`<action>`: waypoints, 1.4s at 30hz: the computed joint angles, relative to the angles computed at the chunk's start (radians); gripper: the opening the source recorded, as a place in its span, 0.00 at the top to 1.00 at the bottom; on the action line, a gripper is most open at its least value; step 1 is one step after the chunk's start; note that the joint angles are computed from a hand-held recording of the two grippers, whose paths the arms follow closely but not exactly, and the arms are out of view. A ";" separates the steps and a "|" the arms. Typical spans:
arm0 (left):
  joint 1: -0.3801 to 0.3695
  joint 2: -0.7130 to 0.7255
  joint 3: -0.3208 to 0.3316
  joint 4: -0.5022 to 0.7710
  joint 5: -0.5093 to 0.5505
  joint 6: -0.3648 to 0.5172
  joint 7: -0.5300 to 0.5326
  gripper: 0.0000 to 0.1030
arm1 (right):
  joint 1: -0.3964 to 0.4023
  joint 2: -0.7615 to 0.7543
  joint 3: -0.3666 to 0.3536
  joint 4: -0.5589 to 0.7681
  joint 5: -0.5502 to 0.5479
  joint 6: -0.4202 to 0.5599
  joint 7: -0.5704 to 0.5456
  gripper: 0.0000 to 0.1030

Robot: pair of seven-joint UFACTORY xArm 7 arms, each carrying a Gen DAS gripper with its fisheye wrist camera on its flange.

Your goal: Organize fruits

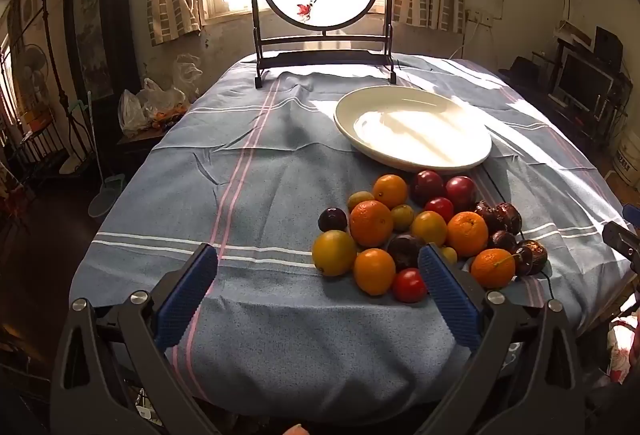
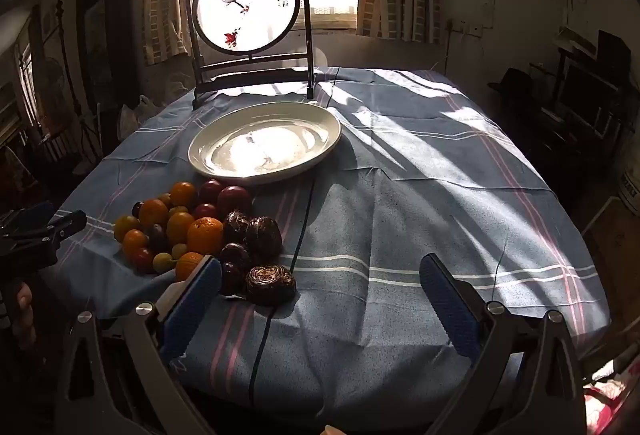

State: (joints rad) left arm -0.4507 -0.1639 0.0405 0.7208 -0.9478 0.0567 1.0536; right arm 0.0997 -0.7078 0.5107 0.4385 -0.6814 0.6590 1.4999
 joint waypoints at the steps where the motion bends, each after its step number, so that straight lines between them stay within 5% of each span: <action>1: -0.004 -0.002 0.001 0.000 -0.007 -0.006 0.010 0.04 | -0.009 -0.020 0.007 -0.016 -0.019 -0.028 0.026 0.03; 42: -0.024 -0.024 0.031 -0.010 -0.027 -0.005 0.036 0.04 | -0.006 -0.013 0.019 -0.009 0.008 -0.038 -0.003 0.03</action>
State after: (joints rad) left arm -0.4742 -0.1879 0.0715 0.7107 -0.9746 0.0514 1.0896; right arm 0.0933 -0.7213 0.5296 0.4293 -0.6732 0.6212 1.4971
